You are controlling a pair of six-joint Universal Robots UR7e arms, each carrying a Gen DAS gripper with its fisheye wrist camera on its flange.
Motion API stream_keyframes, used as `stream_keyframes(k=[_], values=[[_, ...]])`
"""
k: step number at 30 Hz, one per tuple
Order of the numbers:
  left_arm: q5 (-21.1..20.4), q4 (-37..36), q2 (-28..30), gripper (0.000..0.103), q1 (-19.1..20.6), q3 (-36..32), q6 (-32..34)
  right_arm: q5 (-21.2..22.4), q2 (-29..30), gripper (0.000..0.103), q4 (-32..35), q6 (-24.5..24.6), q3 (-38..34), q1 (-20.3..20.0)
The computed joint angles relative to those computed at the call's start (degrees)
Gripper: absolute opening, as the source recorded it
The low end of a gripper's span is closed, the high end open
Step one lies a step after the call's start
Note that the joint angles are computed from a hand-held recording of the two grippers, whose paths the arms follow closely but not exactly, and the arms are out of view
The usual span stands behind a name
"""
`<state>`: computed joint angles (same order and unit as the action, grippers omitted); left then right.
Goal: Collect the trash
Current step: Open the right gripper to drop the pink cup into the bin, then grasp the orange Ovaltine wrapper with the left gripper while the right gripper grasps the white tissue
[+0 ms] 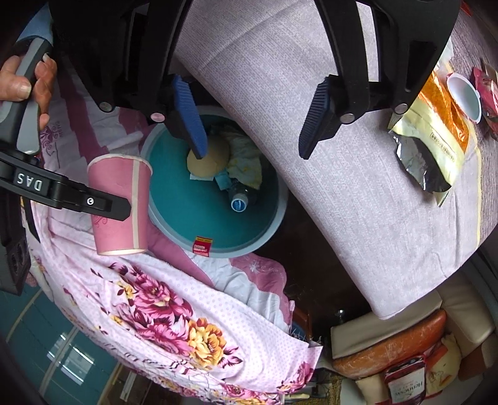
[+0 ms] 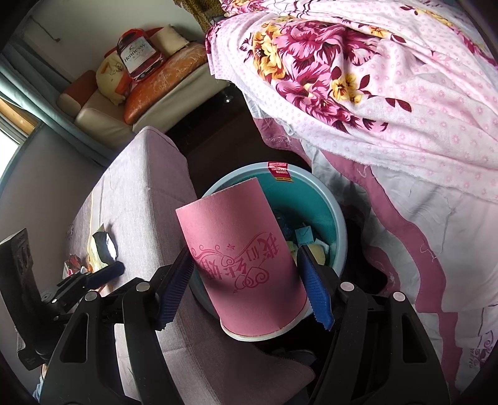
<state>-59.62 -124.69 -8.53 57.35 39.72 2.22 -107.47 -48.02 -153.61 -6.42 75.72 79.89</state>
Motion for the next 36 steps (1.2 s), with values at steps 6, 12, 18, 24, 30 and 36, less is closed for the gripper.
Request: stream_keyframes(k=[6, 12, 18, 24, 30, 36], values=[[-0.6, -3.4, -3.1, 0.077, 0.5, 4.6, -1.3, -1.6, 1.1, 0.065, 1.3, 0.0, -1.3, 0.8], [-1.3, -6.7, -6.9, 0.083, 1.2, 10.3, -2.9, -3.5, 1.9, 0.068, 2.6, 0.4, -2.1, 1.7], [-1.3, -9.0, -10.4, 0.084, 2.0, 15.5, -4.7, -4.6, 2.1, 0.073, 2.8, 0.7, -1.5, 3.0], [-1.0, -12.4, -14.9, 0.085, 2.6, 22.0, -5.5, -5.5, 2.1, 0.077, 2.4, 0.3, -0.6, 4.8], [-0.1, -16.5, -20.1, 0.088, 3.4, 29.5, -6.5, -5.8, 2.5, 0.078, 3.6, 0.1, 0.2, 6.9], [1.2, -20.3, -25.9, 0.089, 4.5, 36.7, -7.3, -5.9, 3.9, 0.078, 5.3, -1.1, 0.7, 9.5]])
